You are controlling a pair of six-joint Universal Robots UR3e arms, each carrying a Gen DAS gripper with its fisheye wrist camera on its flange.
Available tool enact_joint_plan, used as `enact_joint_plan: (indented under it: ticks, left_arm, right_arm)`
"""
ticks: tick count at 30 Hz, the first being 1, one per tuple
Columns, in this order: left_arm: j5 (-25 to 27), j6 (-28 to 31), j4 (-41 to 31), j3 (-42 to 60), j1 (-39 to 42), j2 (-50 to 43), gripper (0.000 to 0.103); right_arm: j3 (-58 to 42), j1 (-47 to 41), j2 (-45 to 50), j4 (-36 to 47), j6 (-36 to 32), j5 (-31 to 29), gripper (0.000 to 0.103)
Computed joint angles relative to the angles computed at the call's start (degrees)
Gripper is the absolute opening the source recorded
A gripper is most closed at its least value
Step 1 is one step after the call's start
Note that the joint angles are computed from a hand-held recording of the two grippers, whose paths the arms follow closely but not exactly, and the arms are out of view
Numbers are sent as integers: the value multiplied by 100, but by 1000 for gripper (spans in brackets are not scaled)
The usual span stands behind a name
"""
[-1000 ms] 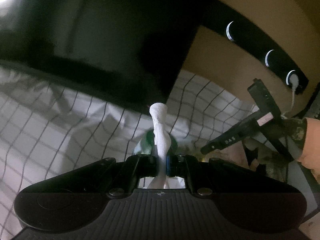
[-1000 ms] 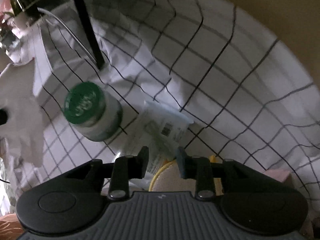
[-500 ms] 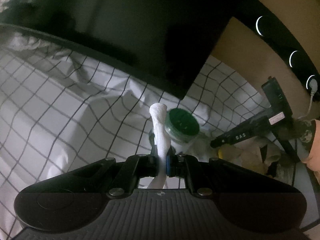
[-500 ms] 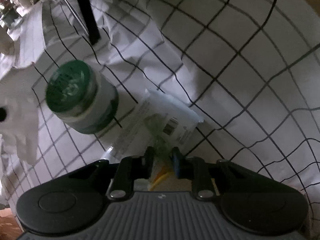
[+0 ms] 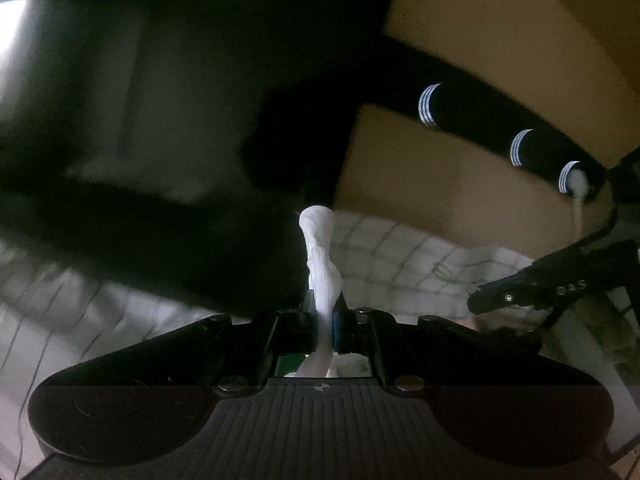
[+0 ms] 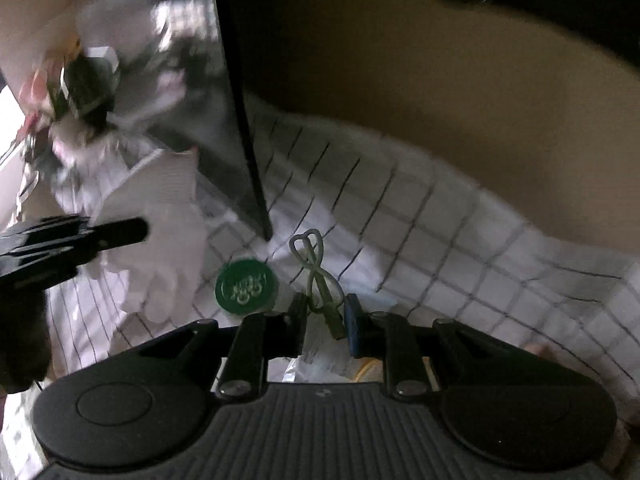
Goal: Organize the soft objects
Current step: 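Carry the white glove into the pink box with the left tool and release it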
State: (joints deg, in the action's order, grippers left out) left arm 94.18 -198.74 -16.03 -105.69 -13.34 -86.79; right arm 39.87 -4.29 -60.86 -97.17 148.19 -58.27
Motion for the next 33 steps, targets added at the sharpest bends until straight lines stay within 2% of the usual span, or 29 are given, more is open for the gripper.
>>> enact_joint_plan:
  ticks: [5, 11, 17, 21, 25, 30, 33]
  left_arm:
    - [-39, 255, -171, 1124, -460, -797, 9]
    - [-378, 377, -567, 2712, -1053, -1938, 9]
    - [-769, 405, -1220, 4582, -1627, -3311, 9]
    - [-974, 230, -1812, 6007, -1923, -4324, 9]
    - [-1148, -153, -2107, 6707, -2090, -4925, 9]
    - [-1023, -558, -3069, 8442, -2276, -6023, 9]
    - [-1112, -858, -3155, 8996, -2232, -6495, 9]
  right_arm:
    - [1895, -730, -1569, -854, -4, 128, 19]
    - [3583, -2042, -3130, -1228, -293, 501, 19]
    - [4763, -3295, -4191, -1251, -568, 878, 19]
    - [5270, -3972, -4574, -1052, -792, 1126, 19]
    - [5726, -4474, -4797, -883, -973, 1330, 19]
    - [6096, -4763, -4803, -810, -1156, 1402, 19]
    - [6336, -4830, -4781, -1023, -1183, 1424, 19]
